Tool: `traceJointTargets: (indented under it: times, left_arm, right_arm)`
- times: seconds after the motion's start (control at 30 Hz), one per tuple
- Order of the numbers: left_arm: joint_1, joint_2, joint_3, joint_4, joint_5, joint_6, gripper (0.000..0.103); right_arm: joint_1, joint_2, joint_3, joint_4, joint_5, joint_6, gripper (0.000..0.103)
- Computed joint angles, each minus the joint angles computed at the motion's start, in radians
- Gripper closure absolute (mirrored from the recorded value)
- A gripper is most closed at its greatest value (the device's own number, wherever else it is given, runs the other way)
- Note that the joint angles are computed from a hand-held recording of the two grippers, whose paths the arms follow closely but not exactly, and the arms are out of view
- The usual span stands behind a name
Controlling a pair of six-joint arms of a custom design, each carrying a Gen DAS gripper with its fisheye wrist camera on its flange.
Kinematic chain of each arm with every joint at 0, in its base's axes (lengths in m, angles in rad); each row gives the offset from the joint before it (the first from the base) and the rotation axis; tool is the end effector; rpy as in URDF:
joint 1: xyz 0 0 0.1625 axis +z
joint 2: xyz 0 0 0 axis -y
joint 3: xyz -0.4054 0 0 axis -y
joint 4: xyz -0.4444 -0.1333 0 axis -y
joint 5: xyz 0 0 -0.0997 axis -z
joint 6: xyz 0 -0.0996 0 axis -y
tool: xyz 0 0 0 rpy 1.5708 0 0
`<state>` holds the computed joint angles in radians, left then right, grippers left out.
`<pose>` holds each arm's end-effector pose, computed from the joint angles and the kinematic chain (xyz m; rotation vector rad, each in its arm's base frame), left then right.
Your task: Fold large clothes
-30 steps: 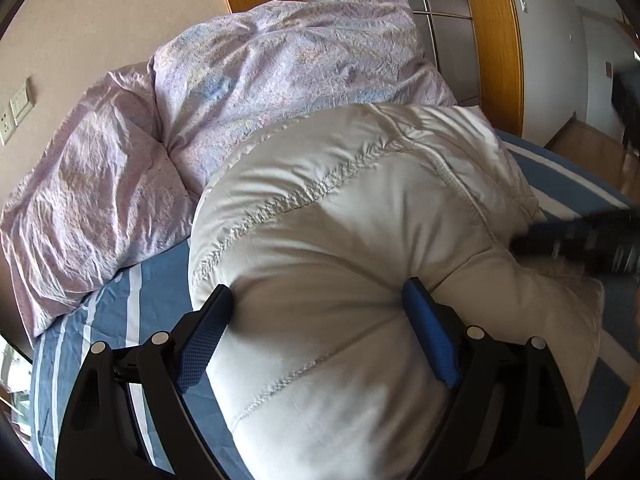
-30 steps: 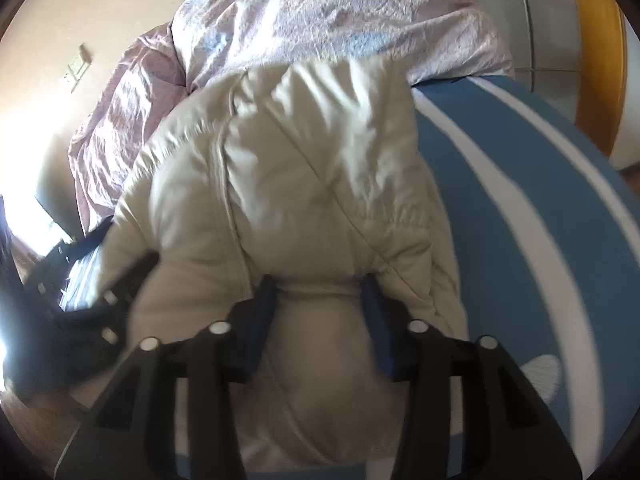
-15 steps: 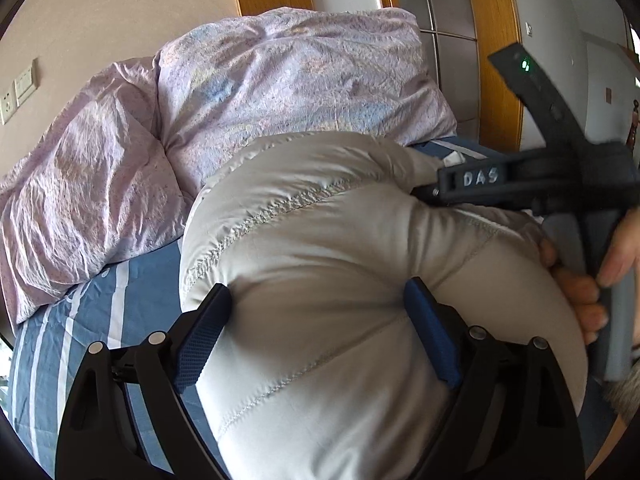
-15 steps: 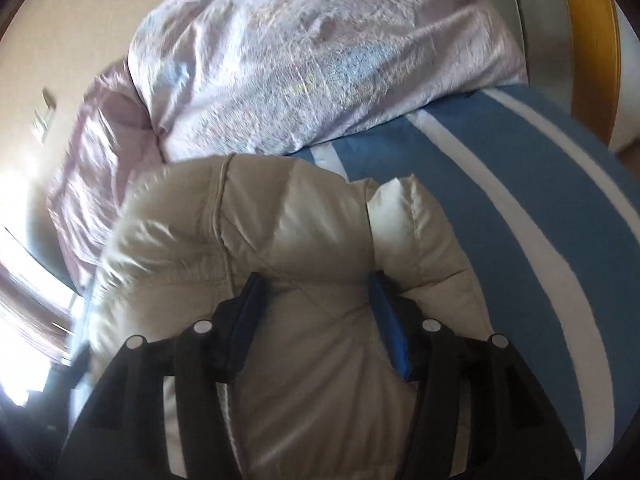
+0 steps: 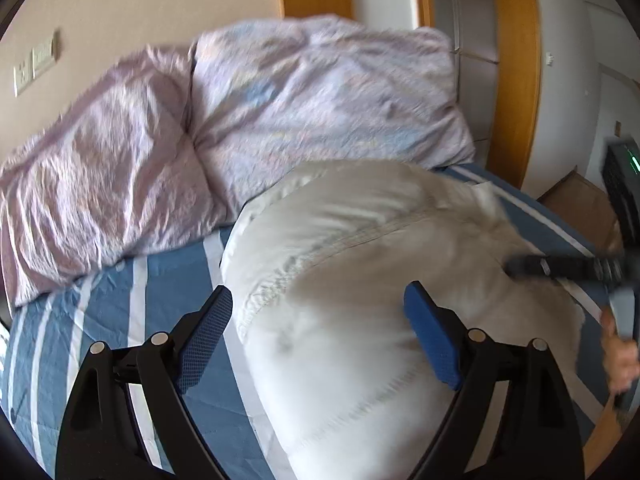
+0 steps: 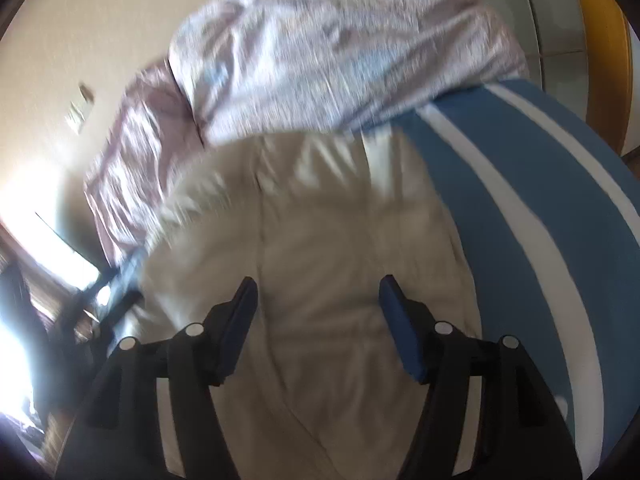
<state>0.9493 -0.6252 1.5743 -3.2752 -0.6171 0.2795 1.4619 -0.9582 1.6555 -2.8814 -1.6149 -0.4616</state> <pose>-0.2330 -0.6937 0.0649 0.5330 2.1018 -1.0171 0.0507 -0.7224 0.1848 0.4735 -2.7690 0.8361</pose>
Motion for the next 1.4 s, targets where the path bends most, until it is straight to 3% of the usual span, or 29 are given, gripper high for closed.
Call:
traceJointTargets:
  times: [0.07, 0.17, 0.27, 0.33, 0.4, 0.47, 0.57, 0.63, 0.7, 0.8, 0.9, 1.13, 1.3, 1.4]
  left_arm:
    - [0.023, -0.001, -0.017, 0.097, -0.035, -0.085, 0.013]
    - [0.042, 0.020, -0.033, 0.087, -0.060, -0.132, 0.009]
    - [0.044, -0.016, -0.011, 0.133, -0.094, -0.179, 0.009]
    - [0.058, -0.089, 0.038, 0.203, -0.193, -0.282, 0.010]
    - [0.076, -0.155, 0.091, 0.213, -0.294, -0.337, 0.010]
    - [0.098, -0.209, 0.134, 0.215, -0.378, -0.374, 0.007]
    - [0.128, -0.251, 0.149, 0.276, -0.453, -0.435, 0.005]
    - [0.145, -0.261, 0.149, 0.297, -0.494, -0.467, 0.005]
    - [0.158, -0.261, 0.146, 0.290, -0.520, -0.489, 0.005]
    - [0.167, -0.258, 0.147, 0.274, -0.528, -0.499, 0.005]
    - [0.175, -0.257, 0.145, 0.283, -0.556, -0.499, 0.004]
    - [0.212, -0.237, 0.117, 0.301, -0.667, -0.539, 0.001]
    - [0.257, -0.224, 0.109, 0.290, -0.802, -0.600, 0.001]
    - [0.266, -0.219, 0.108, 0.277, -0.831, -0.607, 0.001]
  right_arm:
    - [-0.012, 0.018, -0.014, 0.012, 0.018, 0.002, 0.038]
    - [-0.030, 0.043, -0.038, 0.014, 0.058, -0.009, 0.037]
    - [-0.013, 0.025, -0.057, 0.094, 0.011, 0.000, 0.037]
    - [0.008, -0.006, -0.054, 0.125, -0.054, 0.035, 0.030]
    - [0.012, -0.044, -0.025, 0.078, -0.066, 0.036, 0.002]
    - [-0.006, -0.094, 0.010, 0.037, -0.007, 0.035, 0.002]
    - [-0.040, -0.112, -0.038, 0.196, 0.050, 0.061, 0.002]
    - [-0.048, -0.082, -0.099, 0.312, 0.006, 0.102, 0.002]
    - [-0.061, -0.058, -0.137, 0.385, 0.006, 0.122, 0.002]
    - [-0.086, -0.014, -0.206, 0.517, 0.090, 0.142, 0.002]
    - [-0.092, 0.025, -0.256, 0.584, 0.108, 0.154, 0.002]
    - [-0.104, 0.102, -0.369, 0.765, 0.189, 0.125, 0.002]
    - [-0.098, 0.133, -0.414, 0.843, 0.214, 0.071, 0.002]
    - [-0.089, 0.151, -0.438, 0.873, 0.212, 0.044, 0.002]
